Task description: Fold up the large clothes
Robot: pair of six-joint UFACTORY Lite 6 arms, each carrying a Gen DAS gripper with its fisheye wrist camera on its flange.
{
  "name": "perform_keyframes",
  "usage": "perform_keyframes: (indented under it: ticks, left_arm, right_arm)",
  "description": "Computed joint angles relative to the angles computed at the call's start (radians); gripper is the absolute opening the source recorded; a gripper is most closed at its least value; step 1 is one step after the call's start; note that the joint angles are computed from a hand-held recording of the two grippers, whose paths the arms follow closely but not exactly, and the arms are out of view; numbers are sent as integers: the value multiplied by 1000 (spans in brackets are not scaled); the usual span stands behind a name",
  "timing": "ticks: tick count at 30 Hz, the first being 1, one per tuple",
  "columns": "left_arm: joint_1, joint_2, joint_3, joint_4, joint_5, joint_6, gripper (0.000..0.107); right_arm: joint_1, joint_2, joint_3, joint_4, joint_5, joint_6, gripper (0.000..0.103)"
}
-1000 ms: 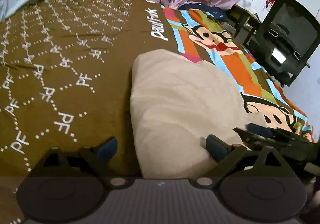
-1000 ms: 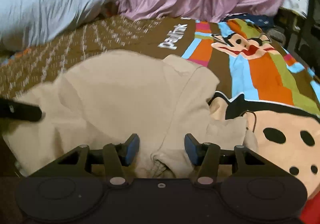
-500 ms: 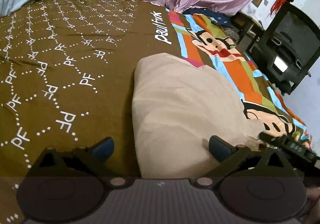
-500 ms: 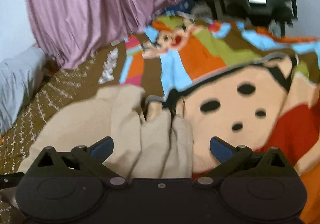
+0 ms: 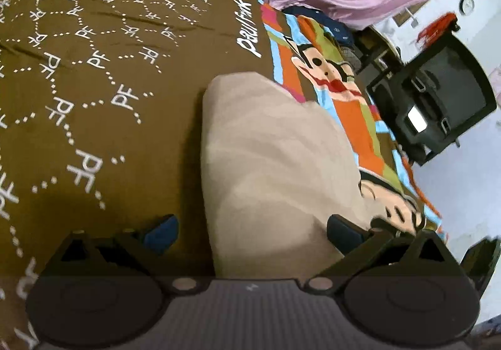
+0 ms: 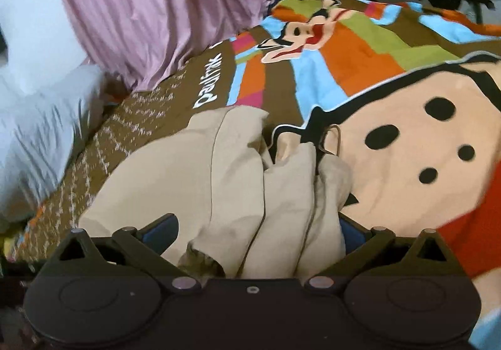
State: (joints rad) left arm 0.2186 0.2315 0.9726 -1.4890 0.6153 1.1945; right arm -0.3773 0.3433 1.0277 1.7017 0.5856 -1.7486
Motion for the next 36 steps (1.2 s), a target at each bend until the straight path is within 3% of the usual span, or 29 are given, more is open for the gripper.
perform_keyframes:
  ticks: [3, 5, 9, 13, 15, 17, 20, 23, 28, 36]
  left_arm:
    - [46, 111, 111, 16, 43, -14, 102]
    - [57, 206, 227, 117, 67, -92, 102]
    - [69, 378, 397, 194, 195, -112, 103]
    - [50, 440, 460, 215, 238, -87, 103]
    - [32, 451, 497, 261, 251, -118, 100]
    - [9, 431, 501, 278, 254, -124, 82]
    - [-54, 334, 449, 328, 150, -131, 74]
    - [-113, 230, 373, 340, 40, -109, 66]
    - [-162, 81, 269, 322, -49, -33, 56]
    - [-52, 11, 326, 348, -4, -25, 50]
  right_arm:
    - [0, 14, 13, -11, -2, 1, 100]
    - [2, 15, 12, -9, -5, -5, 100]
    - [39, 22, 10, -8, -56, -54, 100]
    - [66, 14, -4, 9, -95, -111, 100]
    - [66, 9, -8, 24, -97, -133, 93]
    - [63, -8, -27, 57, -89, -172, 74]
    - [54, -23, -40, 49, -65, -172, 50]
    - [21, -44, -44, -26, 5, -74, 36]
    - [-2, -118, -59, -68, 127, -14, 26]
    - [150, -146, 30, 13, 171, -70, 25]
